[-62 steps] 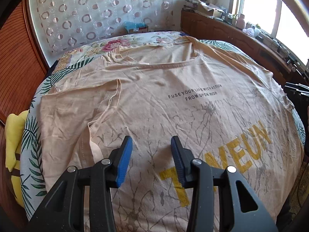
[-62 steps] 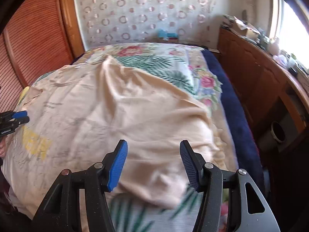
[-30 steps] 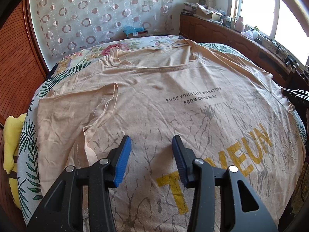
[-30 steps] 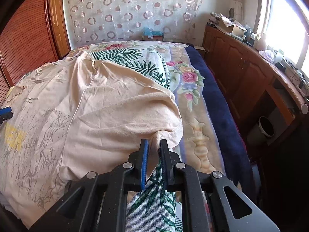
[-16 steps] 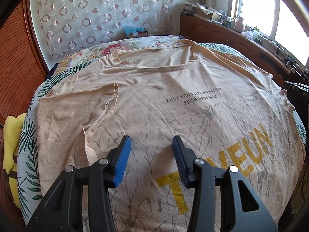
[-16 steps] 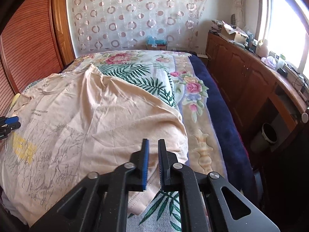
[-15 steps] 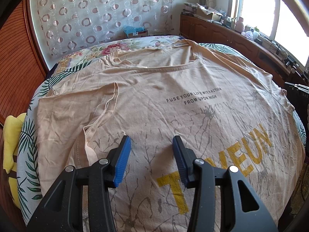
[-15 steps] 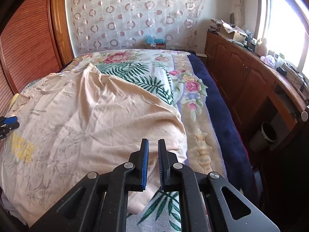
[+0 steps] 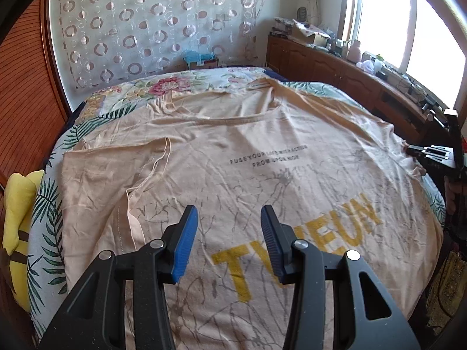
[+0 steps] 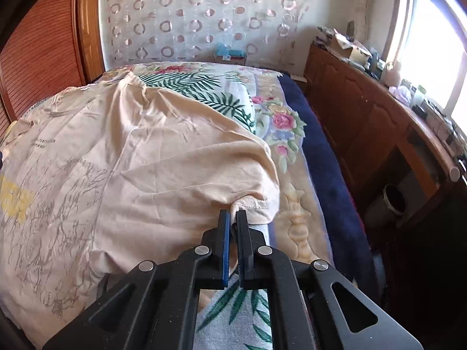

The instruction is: Fold small clothes

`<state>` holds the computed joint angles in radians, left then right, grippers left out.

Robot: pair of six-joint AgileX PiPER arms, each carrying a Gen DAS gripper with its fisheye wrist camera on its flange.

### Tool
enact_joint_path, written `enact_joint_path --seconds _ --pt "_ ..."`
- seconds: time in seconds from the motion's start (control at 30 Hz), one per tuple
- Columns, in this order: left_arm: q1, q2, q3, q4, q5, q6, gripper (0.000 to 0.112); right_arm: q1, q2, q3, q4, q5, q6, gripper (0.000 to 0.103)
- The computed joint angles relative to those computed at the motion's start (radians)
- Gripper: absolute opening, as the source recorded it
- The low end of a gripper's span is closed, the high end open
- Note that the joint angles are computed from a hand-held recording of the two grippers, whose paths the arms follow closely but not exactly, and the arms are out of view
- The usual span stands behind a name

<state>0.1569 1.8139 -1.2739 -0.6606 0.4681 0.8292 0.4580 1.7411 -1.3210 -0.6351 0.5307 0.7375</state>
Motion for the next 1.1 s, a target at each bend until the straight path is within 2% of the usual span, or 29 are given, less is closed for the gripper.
enact_joint_path --seconds 0.2,0.37,0.47,0.57,0.6,0.67,0.73,0.87,0.93,1.1 --pt "-0.006 -0.077 0.067 -0.119 -0.063 0.087 0.046 0.021 -0.015 -0.03 -0.012 -0.032 0.007 0.004" --pt "0.001 -0.123 0.093 -0.203 -0.088 0.139 0.046 0.092 0.001 -0.145 0.019 -0.025 -0.061 0.004" --pt "0.016 -0.134 0.086 -0.196 -0.063 0.126 0.046 0.137 0.032 -0.222 0.141 -0.045 -0.189 0.004" --pt "0.036 -0.136 0.083 -0.22 -0.021 0.146 0.046 0.149 0.074 -0.277 0.355 -0.062 -0.385 0.004" --pt "0.044 -0.134 0.083 -0.233 -0.004 0.154 0.046 0.15 0.093 -0.297 0.405 -0.054 -0.429 0.014" --pt "0.061 -0.127 0.08 -0.264 0.036 0.178 0.046 0.148 0.111 -0.304 0.402 -0.053 -0.438 0.033" --pt "0.066 -0.128 0.086 -0.279 0.051 0.195 0.046 0.128 0.107 -0.281 0.408 -0.066 -0.433 0.034" --pt "0.055 -0.142 0.116 -0.305 0.029 0.239 0.046 0.103 0.115 -0.278 0.3 -0.008 -0.311 0.034" --pt "0.048 -0.144 0.126 -0.321 0.026 0.255 0.046 0.074 0.12 -0.272 0.367 -0.01 -0.367 0.034" --pt "0.039 -0.144 0.139 -0.362 0.043 0.281 0.046 0.046 0.19 -0.37 0.482 0.04 -0.456 0.034"
